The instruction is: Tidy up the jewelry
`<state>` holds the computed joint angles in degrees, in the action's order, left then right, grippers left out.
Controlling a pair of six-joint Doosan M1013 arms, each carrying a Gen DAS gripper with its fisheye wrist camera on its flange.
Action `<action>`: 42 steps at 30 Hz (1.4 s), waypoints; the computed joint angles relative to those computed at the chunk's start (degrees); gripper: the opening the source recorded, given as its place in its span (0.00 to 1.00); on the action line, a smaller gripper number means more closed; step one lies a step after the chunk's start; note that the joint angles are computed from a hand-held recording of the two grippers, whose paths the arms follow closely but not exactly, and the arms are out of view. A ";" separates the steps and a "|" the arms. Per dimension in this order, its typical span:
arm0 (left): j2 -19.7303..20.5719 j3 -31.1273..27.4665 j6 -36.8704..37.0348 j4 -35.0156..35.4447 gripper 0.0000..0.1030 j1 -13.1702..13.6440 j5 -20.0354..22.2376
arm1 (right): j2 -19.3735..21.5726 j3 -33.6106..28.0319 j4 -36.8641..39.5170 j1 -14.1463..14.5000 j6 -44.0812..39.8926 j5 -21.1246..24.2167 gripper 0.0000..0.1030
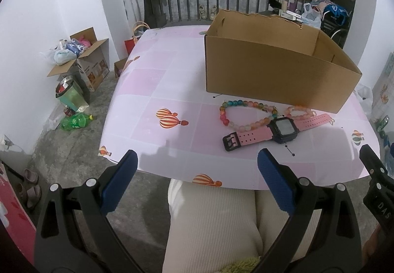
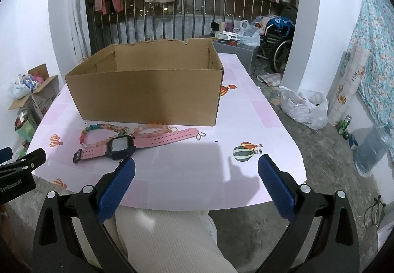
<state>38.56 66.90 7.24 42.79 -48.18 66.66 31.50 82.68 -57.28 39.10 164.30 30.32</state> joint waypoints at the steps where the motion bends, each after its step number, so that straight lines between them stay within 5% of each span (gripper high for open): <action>1: 0.01 -0.03 0.02 0.01 0.91 0.00 0.04 | 0.00 -0.01 -0.02 -0.01 0.00 0.13 0.94; 42: -0.11 0.37 0.59 -0.85 0.91 0.32 -0.55 | 0.70 -1.09 4.48 -0.43 -3.69 0.38 0.94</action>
<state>38.46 67.26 7.83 41.94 -47.85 66.11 32.21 81.60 -52.80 38.66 160.61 30.69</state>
